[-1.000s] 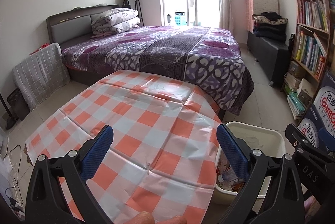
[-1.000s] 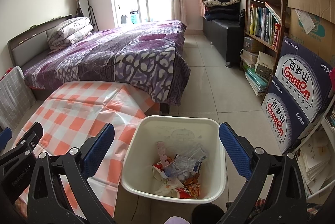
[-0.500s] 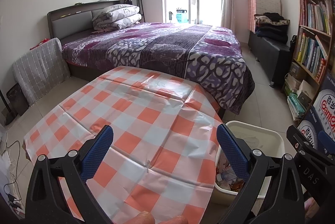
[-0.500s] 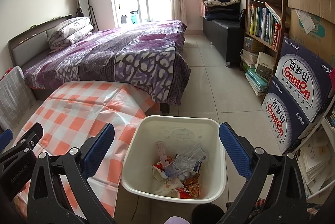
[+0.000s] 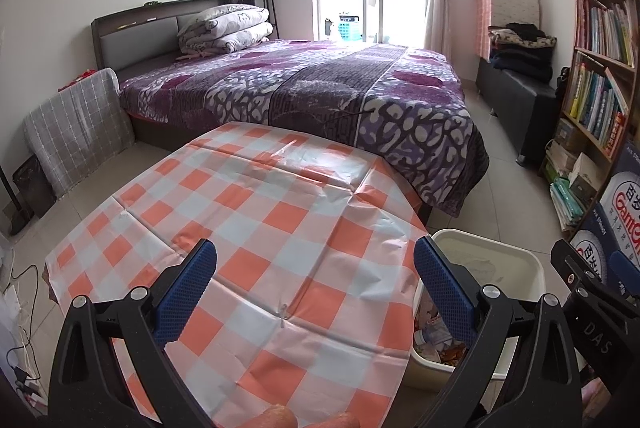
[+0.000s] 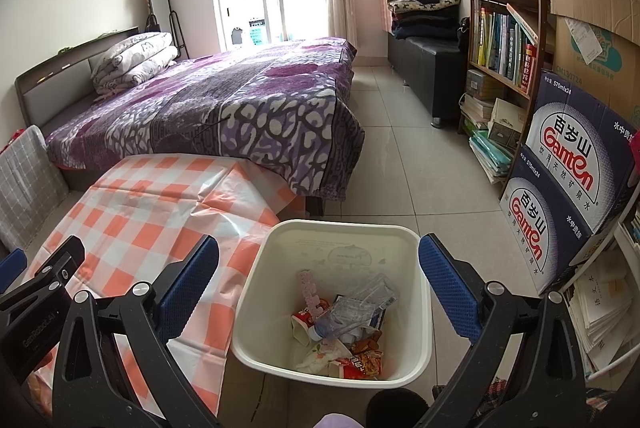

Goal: Collect trash

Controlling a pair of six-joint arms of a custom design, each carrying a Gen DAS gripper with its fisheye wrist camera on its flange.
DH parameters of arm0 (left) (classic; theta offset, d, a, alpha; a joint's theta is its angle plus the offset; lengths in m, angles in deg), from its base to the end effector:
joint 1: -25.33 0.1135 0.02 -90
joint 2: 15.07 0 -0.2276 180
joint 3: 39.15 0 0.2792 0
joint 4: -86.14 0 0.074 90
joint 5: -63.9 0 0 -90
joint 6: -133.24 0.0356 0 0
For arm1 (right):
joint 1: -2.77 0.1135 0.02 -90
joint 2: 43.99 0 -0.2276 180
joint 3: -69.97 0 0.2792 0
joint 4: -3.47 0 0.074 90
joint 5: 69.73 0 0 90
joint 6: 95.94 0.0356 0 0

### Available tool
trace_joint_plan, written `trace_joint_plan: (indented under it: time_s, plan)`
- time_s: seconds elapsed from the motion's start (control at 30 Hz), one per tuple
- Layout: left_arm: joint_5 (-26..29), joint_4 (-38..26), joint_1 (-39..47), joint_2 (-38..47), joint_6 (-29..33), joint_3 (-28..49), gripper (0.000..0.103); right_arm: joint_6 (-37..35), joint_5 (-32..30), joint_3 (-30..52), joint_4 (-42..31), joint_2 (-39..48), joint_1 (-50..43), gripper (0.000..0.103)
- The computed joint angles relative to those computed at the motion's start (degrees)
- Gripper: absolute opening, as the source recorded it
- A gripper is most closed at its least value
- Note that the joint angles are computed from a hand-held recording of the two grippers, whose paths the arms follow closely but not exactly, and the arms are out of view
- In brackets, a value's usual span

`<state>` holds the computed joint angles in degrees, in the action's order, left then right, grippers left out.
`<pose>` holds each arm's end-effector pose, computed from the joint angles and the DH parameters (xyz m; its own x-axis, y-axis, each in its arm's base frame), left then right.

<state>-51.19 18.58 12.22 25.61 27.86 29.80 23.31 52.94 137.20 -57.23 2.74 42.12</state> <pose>0.1744 -0.0251 0.3268 -0.5644 -0.1152 -0.8175 -0.2737 0.9603 0.0536 0.1706 0.1151 0.3099 -0.5405 0.0887 -0.8367 0.0564 0.9960 0.0692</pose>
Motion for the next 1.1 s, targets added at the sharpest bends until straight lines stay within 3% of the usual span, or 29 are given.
trace_joint_plan:
  time_s: [1.0,1.1]
  plan:
    - [1.9,-0.8,1.6,-1.0,-0.4,-1.8,0.096,-0.2,-0.6,0.6,-0.2,0.6,-0.5,0.096]
    - [0.3,-0.8,1.0,-1.8,-0.2,-2.7,0.096,-0.2,-1.0,0.8,-0.4,0.7,-0.7,0.096]
